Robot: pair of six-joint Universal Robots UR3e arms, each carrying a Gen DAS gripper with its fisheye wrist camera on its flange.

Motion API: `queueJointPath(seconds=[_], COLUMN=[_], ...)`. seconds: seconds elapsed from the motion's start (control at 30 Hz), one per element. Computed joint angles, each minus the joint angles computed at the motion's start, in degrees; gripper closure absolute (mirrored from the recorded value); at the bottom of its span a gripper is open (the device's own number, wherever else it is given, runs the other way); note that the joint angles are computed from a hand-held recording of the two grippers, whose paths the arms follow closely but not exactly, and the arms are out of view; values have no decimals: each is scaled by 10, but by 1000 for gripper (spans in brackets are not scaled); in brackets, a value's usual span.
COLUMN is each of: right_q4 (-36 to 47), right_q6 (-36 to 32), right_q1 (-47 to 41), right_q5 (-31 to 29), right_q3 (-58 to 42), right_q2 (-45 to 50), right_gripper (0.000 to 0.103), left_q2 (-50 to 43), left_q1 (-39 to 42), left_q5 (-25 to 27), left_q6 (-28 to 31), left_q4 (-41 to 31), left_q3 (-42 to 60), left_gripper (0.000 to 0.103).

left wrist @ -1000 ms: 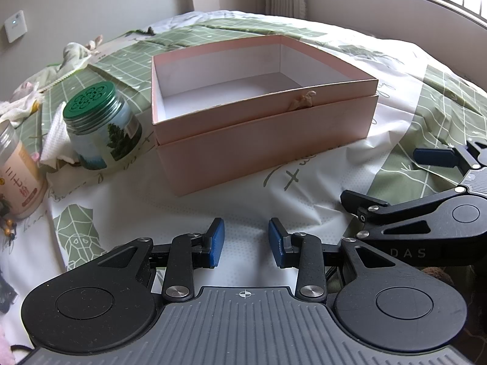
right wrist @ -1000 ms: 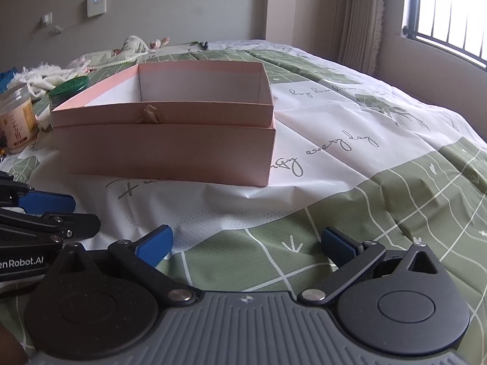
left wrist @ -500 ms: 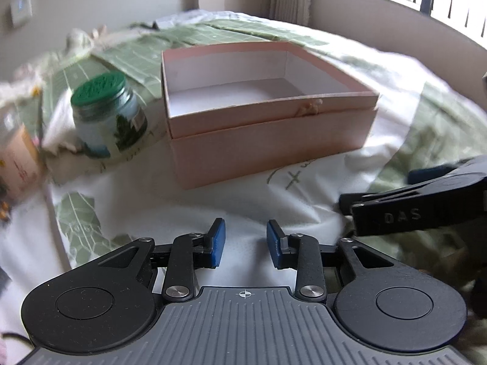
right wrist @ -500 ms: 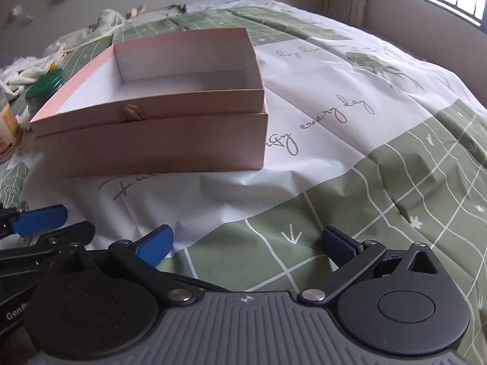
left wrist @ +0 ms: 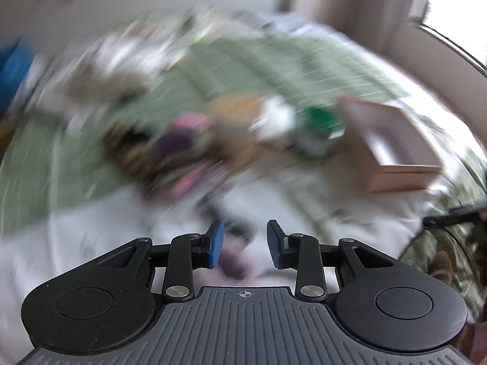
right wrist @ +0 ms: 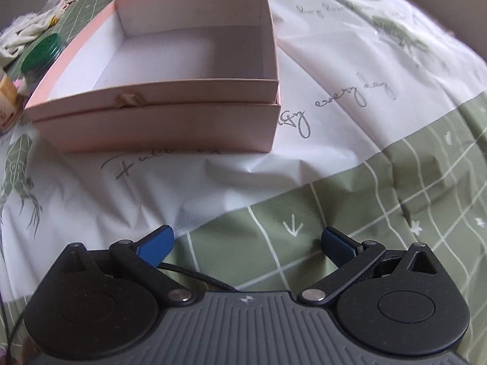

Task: Organize soft objects
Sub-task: 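Grasp the pink fuzzy scrunchie with the left gripper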

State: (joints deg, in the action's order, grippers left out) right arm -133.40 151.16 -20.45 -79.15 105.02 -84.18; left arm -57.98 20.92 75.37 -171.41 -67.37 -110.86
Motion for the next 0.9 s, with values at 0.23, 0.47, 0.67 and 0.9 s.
queueJointPath(seconds=[0.23,0.47,0.67,0.9], right_q4=[-4,40,58,26], right_q6=[-115,-145,-101,16], right_q1=[70,162,234,330], right_q5=[76,95,69,31], right_q3=[50,25,-1,-83], right_q2=[-145,-217,-212,-105], right_gripper=[9,9,9,10], left_q2=[-1,-82,-104,76], left_q1=[157,71,125,325], left_q5=[-104,-26,-97,-262], left_q6=[-30,-69,-28,133], left_q4=[-126,4,-48,-100], left_q3=[-17,-66,-61,-111], left_gripper=[68,68,81,82])
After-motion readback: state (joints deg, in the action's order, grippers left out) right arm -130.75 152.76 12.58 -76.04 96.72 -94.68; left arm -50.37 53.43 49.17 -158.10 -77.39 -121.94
